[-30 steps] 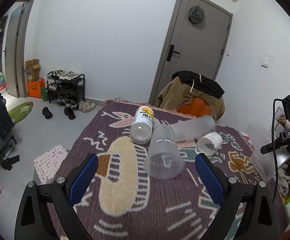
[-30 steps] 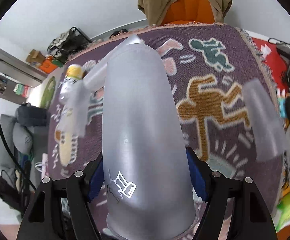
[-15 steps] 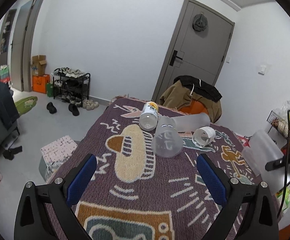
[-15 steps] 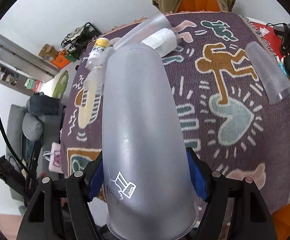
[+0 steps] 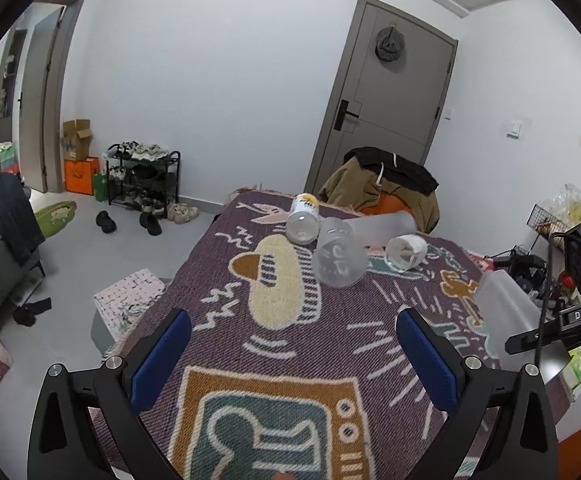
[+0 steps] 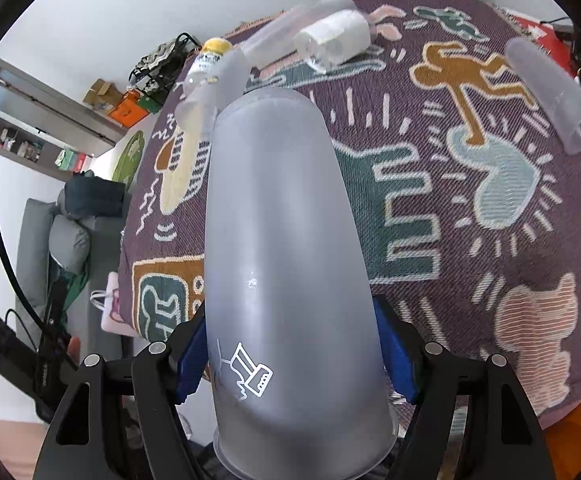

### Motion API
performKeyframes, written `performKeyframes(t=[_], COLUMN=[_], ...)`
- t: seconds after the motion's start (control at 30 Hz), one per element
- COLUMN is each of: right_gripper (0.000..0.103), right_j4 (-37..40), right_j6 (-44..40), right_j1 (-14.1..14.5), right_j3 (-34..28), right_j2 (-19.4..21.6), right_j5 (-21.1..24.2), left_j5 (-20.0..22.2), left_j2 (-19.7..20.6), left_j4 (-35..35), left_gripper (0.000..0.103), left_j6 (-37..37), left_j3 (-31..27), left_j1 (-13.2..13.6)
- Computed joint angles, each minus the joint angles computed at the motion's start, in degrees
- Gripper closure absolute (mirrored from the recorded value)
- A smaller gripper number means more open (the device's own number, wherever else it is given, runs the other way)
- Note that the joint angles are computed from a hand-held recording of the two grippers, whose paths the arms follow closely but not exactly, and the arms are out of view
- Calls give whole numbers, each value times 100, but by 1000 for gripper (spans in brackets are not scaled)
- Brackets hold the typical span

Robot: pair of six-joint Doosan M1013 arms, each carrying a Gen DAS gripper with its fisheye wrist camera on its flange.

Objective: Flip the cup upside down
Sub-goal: 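Lift the frosted cup with the right gripper and carry it toward the left gripper, then close the left gripper on the frosted cup while the right gripper opens and releases it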

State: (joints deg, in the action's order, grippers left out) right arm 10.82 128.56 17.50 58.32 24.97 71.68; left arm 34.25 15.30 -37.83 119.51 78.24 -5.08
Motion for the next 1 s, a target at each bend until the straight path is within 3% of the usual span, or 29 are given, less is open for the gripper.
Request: performKeyframes(t=[0.43,0.57,0.7,0.87,1.0], right_gripper=[27,27,6,6,6], right_j4=[321,552,558,387,88], right_j6=[25,14,-124,-201,-295], right_j1=[-62,-128,-131,-136,-122], right_j3=[64,290,475,798,1176], right_j2=[331,221,54,-277,-629], right_j5=[-165,-536,-783,-1238,-1748], left_j5=[145,253,412,567,939], left_j2=[89,129,183,206,276], left_j4=[105,30,-42,-218,-255], left_gripper=[1,1,1,1,1], left_j6=[71,9,-89,-12,81], left_j3=[74,32,-56,-156,-352], left_j1=[96,127,152,122,44])
